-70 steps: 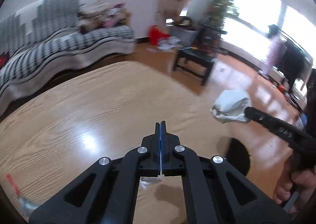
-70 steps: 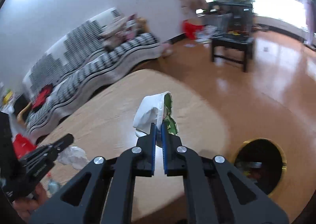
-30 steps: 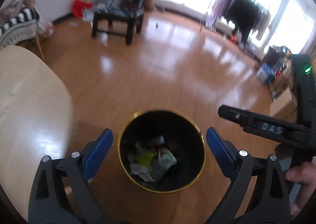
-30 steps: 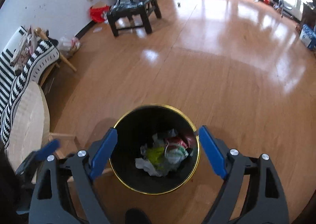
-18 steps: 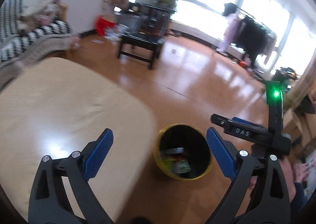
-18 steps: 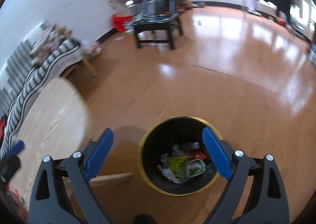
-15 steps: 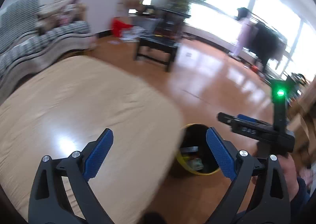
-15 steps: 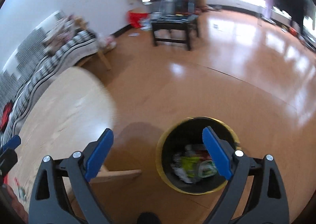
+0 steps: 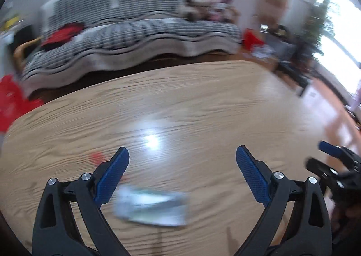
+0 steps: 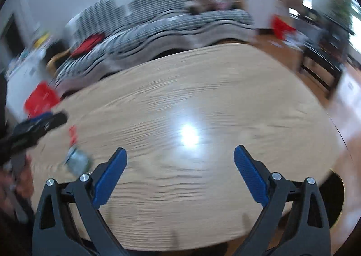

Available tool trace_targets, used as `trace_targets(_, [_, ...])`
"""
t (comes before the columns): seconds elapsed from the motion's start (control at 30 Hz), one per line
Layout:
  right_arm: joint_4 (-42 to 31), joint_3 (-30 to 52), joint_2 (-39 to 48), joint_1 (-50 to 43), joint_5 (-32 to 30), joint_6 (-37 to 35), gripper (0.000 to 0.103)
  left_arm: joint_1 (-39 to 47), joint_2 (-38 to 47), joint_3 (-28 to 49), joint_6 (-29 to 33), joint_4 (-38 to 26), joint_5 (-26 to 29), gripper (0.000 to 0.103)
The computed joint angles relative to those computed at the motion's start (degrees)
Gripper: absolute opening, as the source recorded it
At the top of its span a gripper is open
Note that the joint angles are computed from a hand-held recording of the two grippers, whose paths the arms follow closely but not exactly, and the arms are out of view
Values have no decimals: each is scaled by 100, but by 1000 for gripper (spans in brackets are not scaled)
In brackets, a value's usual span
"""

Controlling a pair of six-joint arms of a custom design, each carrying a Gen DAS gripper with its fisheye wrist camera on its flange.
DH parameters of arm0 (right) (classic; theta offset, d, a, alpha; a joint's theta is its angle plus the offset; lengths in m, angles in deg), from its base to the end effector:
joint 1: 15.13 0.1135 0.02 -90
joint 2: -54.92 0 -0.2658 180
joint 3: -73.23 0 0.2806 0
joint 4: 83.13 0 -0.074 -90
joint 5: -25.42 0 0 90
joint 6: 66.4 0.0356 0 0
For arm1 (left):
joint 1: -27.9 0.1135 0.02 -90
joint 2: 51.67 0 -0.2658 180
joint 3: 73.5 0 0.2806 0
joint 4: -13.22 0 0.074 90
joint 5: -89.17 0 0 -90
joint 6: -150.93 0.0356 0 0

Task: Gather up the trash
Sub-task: 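Move both open tools back over the red ribbon and cigarette pack, then grasp the red ribbon with the left tool while the right tool grasps the cigarette pack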

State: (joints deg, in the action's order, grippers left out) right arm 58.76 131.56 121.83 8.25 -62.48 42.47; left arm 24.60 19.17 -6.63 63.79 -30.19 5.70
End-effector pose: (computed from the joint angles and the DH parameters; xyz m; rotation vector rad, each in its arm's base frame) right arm 0.2469 0.1053 0.2364 -0.0772 2.4055 0.3032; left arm 0.2860 -0.0205 0.2647 0.1819 2.3884 -0.1402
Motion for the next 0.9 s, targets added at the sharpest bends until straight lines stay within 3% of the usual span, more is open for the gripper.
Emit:
trace_targets(0.17, [366,743,1227,1302,324,-76,92,1505,498,121,355,-50,511,94])
trace_targets(0.37, [472,1796,2687,2110,522,-463,92,2171,1368,453,193,-109,749,94])
trace_targets(0.63, [610,2380,3788,2349,428,-893,92,1922,2570,1094,-118,-222,763,94])
trace_targets(0.83, [658,2792,4395,2153,155,-927,92,1723,2898,1093,-124,273,325,92])
trace_targets(0.87, [684,2819,4449,2149,127,-941,92,1673,2916,1080,-57,356,221,85])
trace_targets(0.9, [695,2837,4477,2135,91,-966,92,1606,2853,972,27,523,22,70])
